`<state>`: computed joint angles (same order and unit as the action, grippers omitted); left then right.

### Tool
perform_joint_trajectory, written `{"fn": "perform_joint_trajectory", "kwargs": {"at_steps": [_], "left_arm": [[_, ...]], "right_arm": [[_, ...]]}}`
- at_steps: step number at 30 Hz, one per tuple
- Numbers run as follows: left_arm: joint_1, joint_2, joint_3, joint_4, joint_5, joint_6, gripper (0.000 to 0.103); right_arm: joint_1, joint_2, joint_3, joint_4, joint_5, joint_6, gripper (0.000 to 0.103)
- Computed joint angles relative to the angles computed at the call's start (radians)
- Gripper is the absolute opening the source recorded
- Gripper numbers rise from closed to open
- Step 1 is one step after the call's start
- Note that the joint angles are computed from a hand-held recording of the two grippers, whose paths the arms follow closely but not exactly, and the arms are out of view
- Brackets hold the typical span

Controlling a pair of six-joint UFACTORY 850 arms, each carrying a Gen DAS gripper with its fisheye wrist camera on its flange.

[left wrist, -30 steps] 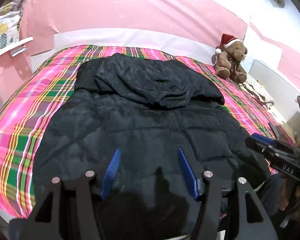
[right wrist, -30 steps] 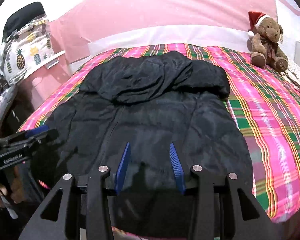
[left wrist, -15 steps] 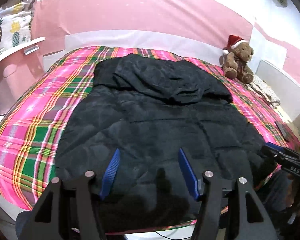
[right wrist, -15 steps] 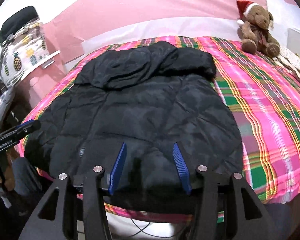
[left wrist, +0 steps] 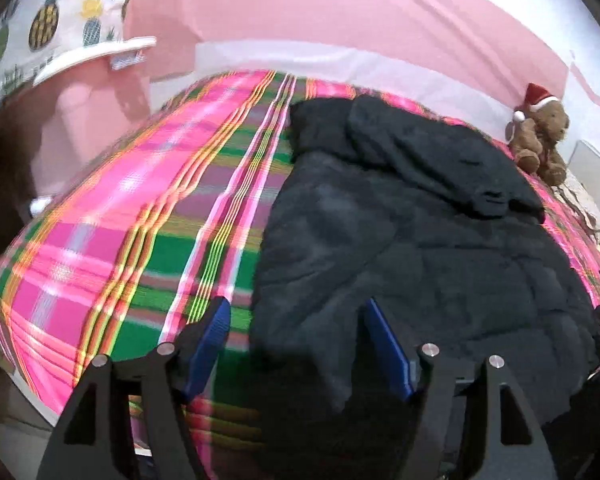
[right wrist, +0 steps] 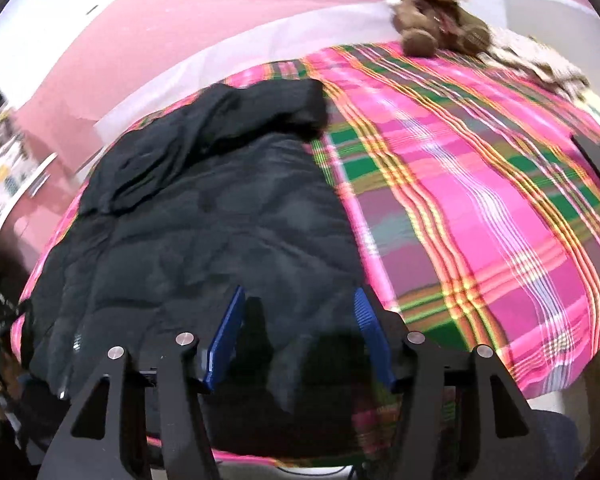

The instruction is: Fold large clothes

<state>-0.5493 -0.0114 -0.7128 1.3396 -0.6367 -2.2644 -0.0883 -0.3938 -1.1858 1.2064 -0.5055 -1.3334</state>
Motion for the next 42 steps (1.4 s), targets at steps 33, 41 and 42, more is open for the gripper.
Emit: {"fn": "perform_joint_trajectory", "kwargs": {"at_steps": [33,41,42], "left_arm": [[-0.076,0.040,-0.002,0.186,0.028,-0.192,0.019],[-0.154,0.211,0.077,0.232,-0.069,-0.293,0.018],[-0.170,0.225,0.086,0.226,-0.084,-0.300,0.018]], "right_arm": [[-0.086,0.008,-0.017,0.107,-0.433,-0.066,0.014],[-0.144,0.136,0.074,0.155,-0.542,-0.143,0.013],[-0.160,0.159,0.094,0.161,-0.560,-0.153,0.013]]}}
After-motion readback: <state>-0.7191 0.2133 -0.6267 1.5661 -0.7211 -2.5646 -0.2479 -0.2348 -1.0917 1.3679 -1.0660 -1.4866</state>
